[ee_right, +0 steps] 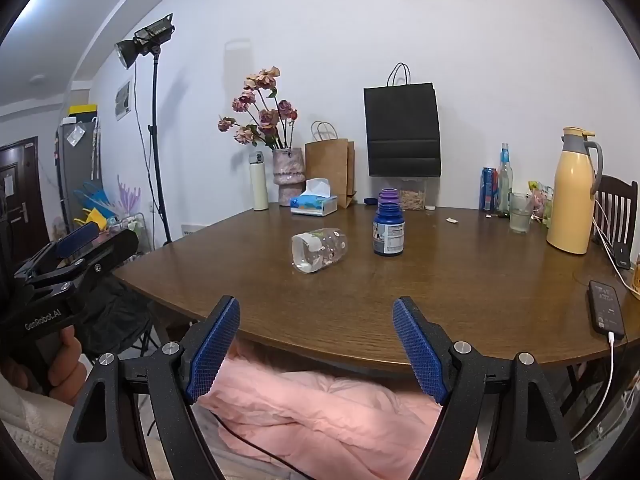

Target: Flip cup upright

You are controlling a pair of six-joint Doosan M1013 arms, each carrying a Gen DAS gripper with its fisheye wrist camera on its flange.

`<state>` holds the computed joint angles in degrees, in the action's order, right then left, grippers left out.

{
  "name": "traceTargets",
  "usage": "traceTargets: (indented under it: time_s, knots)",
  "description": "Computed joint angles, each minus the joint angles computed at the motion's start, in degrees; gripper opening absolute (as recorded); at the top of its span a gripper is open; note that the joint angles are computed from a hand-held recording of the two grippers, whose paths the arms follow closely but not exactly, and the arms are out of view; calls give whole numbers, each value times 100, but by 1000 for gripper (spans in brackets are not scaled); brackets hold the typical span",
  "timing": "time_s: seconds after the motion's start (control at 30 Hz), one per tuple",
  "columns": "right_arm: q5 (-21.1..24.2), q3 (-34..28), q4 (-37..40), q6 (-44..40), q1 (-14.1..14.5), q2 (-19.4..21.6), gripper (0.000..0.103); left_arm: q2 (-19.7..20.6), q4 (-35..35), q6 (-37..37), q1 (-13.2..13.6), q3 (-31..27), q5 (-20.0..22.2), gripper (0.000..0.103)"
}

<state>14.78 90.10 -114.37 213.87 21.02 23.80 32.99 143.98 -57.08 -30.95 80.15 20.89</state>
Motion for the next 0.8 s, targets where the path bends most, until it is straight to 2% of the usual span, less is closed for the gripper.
traceTargets:
  time_s: [0.07,0.8]
  knots:
    - [-35,-10,188,-192,-3,-5,84,4,23,-34,4,-7,-11,103]
    - [-42,3,259,-279,-12,-39,84,12,4,11,-24,-2,24,103]
